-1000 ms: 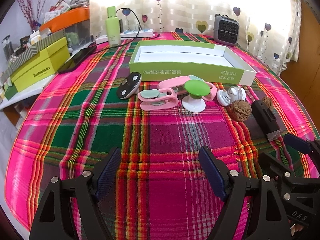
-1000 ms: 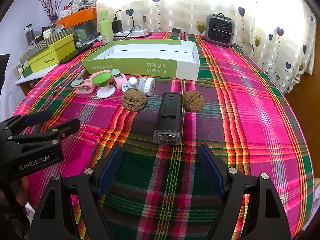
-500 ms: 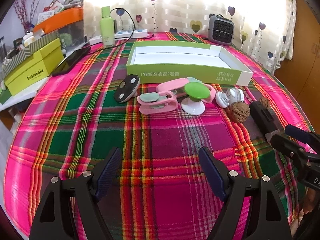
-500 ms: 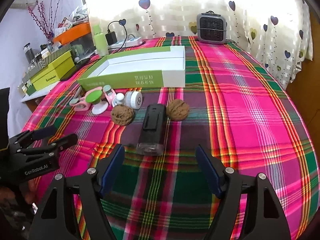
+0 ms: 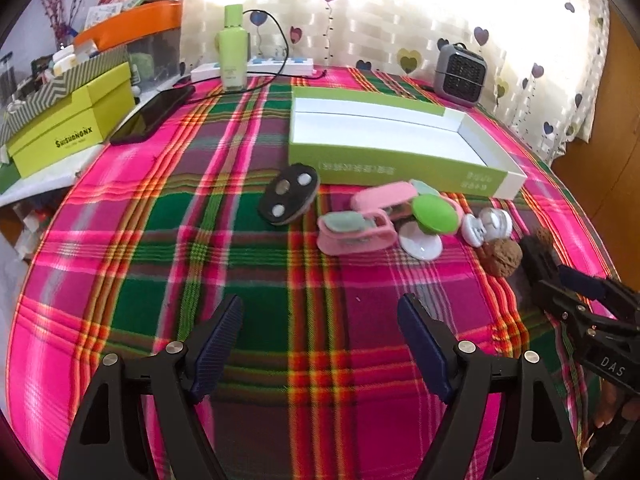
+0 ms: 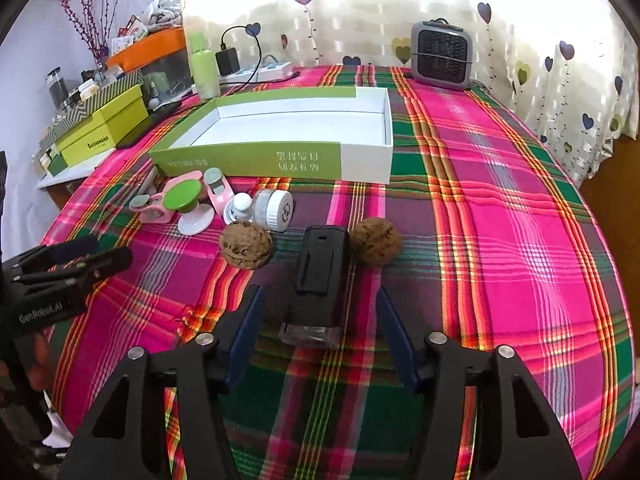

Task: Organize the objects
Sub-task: 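Close the right gripper on the black rectangular device while the left gripper approaches the pink clip, then grasp the pink clip with mint-green insert with the left gripper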

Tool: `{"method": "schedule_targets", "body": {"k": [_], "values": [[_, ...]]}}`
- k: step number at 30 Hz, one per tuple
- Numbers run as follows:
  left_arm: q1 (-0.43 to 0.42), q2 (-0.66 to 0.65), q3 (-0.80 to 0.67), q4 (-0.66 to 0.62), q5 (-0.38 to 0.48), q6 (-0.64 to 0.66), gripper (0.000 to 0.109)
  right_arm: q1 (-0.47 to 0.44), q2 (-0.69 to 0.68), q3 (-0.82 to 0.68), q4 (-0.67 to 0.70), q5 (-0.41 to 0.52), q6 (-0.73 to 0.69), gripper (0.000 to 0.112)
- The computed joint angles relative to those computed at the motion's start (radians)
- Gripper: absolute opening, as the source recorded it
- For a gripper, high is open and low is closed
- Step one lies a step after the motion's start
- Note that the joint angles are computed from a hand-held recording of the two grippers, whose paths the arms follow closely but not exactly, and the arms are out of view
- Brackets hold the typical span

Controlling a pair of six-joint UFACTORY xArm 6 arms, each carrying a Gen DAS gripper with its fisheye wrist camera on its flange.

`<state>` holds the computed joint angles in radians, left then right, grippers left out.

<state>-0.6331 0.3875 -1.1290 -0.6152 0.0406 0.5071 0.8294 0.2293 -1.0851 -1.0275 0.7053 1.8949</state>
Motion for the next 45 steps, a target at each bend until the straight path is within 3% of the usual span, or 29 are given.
{"method": "schedule_targets", "body": {"k": [16,21,28,34,40,45], "values": [[0.041,0.06,-0.098,0.086,0.053,-0.067,0.079,-0.029,0.006,-0.013,0.034,0.006,-0.028,0.044],[0.05,0.069,-0.119,0.081,0.054,-0.058,0.079,-0.029,0.011,-0.023,0.05,0.014,-0.067,0.028],[0.062,0.091,-0.162,0.078,0.085,-0.057,0.079,-0.031,0.01,-0.02,0.047,0.006,-0.073,0.028],[0.046,0.089,-0.181,-0.083,0.106,0.123,0.079,-0.033,0.011,-0.019,0.035,-0.014,-0.065,0.028],[0.017,0.083,-0.205,-0.339,0.148,0.433,0.079,-0.036,0.011,-0.018,0.035,-0.022,-0.06,0.028],[0.014,0.095,-0.236,-0.44,0.212,0.546,0.077,-0.037,0.01,-0.017,0.037,-0.022,-0.062,0.029]]}}
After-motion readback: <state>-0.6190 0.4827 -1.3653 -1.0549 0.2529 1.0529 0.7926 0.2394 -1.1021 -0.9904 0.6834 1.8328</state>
